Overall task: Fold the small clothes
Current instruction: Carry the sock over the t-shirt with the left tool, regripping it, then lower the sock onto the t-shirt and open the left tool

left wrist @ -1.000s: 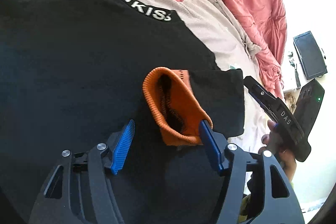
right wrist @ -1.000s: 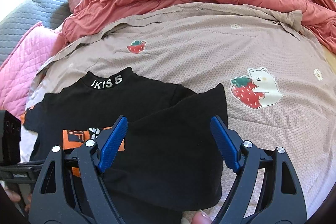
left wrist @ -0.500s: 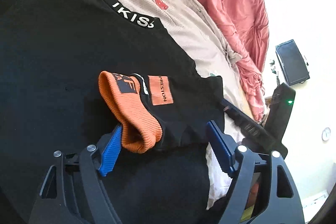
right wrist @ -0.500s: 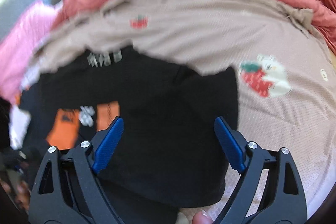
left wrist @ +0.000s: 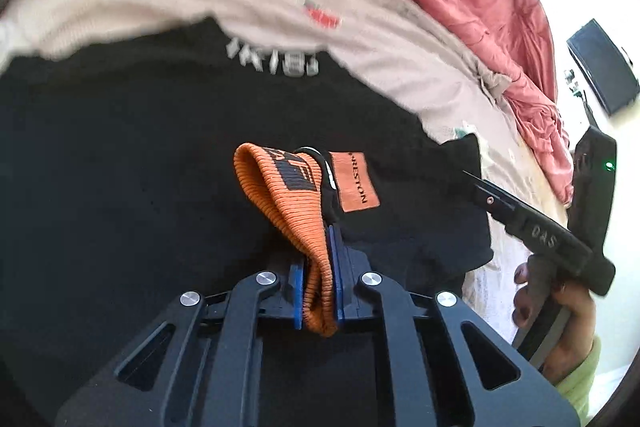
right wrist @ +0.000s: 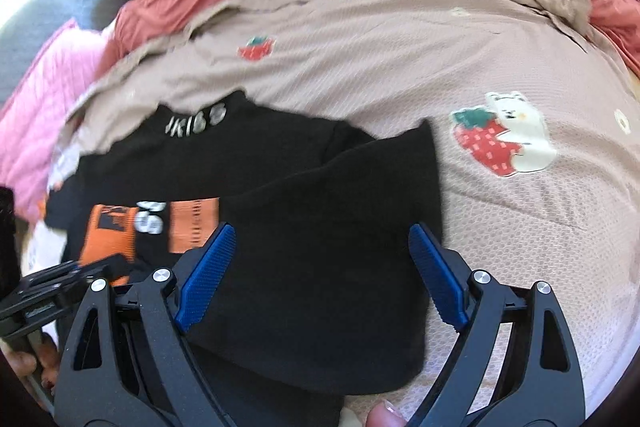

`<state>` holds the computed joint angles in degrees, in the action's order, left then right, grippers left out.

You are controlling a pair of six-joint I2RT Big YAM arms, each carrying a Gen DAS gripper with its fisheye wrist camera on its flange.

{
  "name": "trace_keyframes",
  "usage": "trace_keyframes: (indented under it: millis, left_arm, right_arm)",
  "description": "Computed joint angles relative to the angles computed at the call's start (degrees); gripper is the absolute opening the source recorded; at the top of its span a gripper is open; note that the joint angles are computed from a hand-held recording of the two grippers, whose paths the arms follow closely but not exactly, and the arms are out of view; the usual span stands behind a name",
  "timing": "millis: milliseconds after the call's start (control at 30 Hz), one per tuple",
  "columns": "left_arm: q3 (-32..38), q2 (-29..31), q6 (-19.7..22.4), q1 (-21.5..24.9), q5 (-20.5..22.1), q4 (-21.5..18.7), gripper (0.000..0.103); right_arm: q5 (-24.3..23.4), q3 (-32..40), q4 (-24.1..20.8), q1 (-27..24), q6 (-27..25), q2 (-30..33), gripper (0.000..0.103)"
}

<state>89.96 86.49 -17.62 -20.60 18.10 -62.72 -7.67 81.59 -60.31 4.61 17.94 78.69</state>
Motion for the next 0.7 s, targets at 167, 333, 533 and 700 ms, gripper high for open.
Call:
trace_keyframes:
  millis: [167, 333, 533, 700]
  left_arm:
    - [3.97, -1.00, 4.13, 4.12, -3.52, -0.31, 0.009]
    - [8.85, 1.37, 7.02, 9.57, -4.72, -4.07, 0.009]
    - [8.23, 3.06, 9.65, 12.22, -4.93, -4.85, 0.009]
    - [5.46, 3.55, 10.55, 11.83, -7.21, -3.63, 0.009]
  right_arm:
    - [-0.96, -1.25, 3.86, -2.19, 4.81, -1.54, 0.082]
    - [-0.11, -1.46, 4.43, -1.50, 4.49, -1.30, 0.082]
    - [2.38, -1.21, 5.05, 2.43, 1.27, -0.35, 0.082]
    - [2.80, -0.85, 5.88, 7.61, -2.52, 1.33, 0.082]
